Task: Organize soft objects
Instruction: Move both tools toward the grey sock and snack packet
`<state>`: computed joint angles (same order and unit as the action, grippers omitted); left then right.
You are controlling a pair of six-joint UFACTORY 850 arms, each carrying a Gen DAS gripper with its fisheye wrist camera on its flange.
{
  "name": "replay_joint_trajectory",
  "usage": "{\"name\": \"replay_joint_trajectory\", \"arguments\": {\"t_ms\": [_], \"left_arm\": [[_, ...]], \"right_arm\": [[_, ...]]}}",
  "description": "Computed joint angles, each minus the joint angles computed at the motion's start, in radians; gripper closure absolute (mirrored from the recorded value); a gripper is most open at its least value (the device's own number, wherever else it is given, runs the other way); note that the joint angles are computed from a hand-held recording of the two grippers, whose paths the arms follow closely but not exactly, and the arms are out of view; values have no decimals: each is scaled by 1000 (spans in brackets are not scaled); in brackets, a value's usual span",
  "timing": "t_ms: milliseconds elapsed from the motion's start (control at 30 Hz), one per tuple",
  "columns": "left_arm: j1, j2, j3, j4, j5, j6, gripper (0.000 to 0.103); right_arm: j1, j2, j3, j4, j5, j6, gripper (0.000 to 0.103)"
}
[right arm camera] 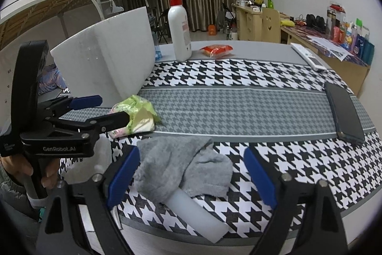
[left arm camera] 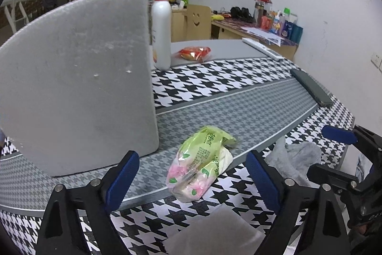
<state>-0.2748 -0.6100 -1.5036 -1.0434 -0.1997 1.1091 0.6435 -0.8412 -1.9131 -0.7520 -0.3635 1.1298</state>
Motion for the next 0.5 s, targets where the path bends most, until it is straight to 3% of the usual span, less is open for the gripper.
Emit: {"name": "replay_joint_trajectory", "arguments": {"t_ms": [500], "left_arm": [[-8,-49,-63,341,-52,-331,29]], "right_arm": [[-7,-37,-52,211,-34,-208,34]]}}
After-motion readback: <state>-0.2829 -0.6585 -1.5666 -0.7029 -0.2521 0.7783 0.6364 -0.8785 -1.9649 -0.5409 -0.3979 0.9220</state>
